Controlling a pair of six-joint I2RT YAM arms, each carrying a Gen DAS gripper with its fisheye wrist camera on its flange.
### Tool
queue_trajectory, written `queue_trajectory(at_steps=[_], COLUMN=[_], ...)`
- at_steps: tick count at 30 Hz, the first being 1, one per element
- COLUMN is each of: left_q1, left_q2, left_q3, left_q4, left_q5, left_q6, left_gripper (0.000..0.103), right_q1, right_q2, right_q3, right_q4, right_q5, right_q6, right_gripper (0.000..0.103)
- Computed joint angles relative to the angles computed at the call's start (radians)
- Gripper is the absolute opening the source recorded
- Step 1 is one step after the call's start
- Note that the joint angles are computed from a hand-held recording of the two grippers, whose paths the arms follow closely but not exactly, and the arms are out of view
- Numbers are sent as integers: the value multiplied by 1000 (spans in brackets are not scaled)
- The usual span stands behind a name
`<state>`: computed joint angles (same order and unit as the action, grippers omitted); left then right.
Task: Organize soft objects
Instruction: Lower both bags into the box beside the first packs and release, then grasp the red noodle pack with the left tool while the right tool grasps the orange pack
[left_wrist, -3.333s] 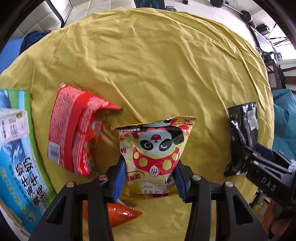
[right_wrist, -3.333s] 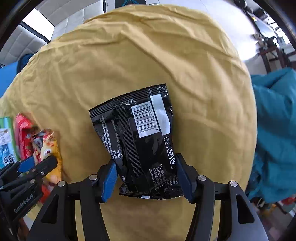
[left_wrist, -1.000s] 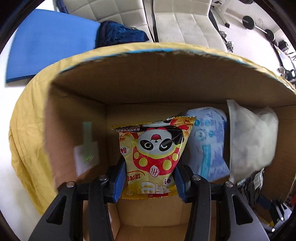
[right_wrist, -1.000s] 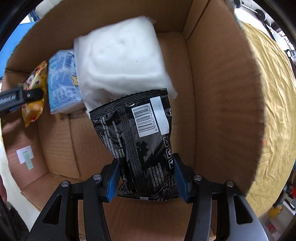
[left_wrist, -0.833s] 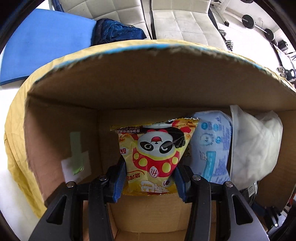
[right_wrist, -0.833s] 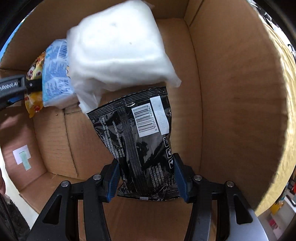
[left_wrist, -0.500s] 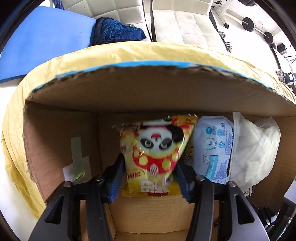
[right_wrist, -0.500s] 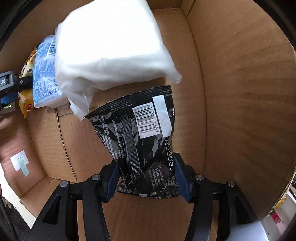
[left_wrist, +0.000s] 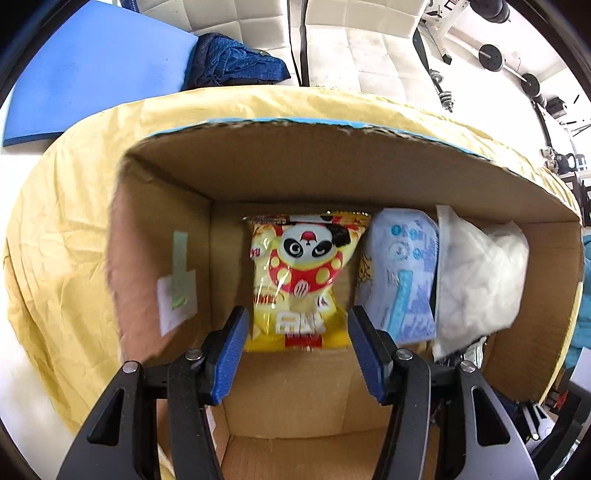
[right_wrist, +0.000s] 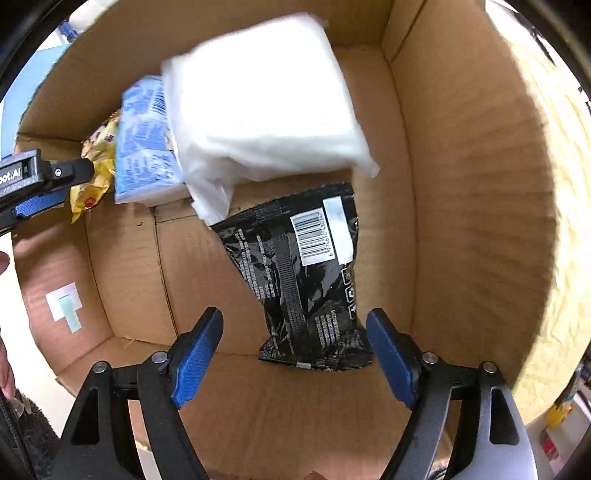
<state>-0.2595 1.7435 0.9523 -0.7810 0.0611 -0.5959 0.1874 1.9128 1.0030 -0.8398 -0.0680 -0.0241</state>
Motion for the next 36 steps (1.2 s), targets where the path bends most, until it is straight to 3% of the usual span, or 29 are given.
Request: queue_trajectory(at_steps=[4,7,10,12,14,16,18,21,25,36], left_q1=[-20,-53,-111,-150,-210,-281,-338,-417,-541,-874], left_q2=[-76,-159,-268,-330,-401,-460,-495,-550,-590,-529], left_q3=[-24,-49,-89,-117,-144,-158,-153,-140,-95,118], left_q4=[-31,-57,-73,-81,-94,-118,-145,-186,-261,-557], left_q5=[-6,-14,-28,-38,-54,-87,-129,-176,-243,-440], left_q6=[-23,-52,-112,-162,-228,-299,-355,-433,-552,-894], left_gripper=[53,53,53,54,55,65,85,99,100,100], right_q1=[13,-8,-10,-7,-7,-12,-25,-65,-88,-201], right_q2=[-51,-127,-194,-248,-308,-337,-391,-452,-538,-726], right_q3=[8,-12,-22,-42,-56,8,10,0,4,32], right_q4=[-31,-60,-79,-84,-97,-170,-199,-217,-266,-415], right_q5=[4,7,8,13,22,30,32,27,9,-52], right_q6=[6,-25,-41,-46,-61,-84,-117,-178,-215,-307], right_gripper=[84,92,94,103,103,103,103,103,103,103])
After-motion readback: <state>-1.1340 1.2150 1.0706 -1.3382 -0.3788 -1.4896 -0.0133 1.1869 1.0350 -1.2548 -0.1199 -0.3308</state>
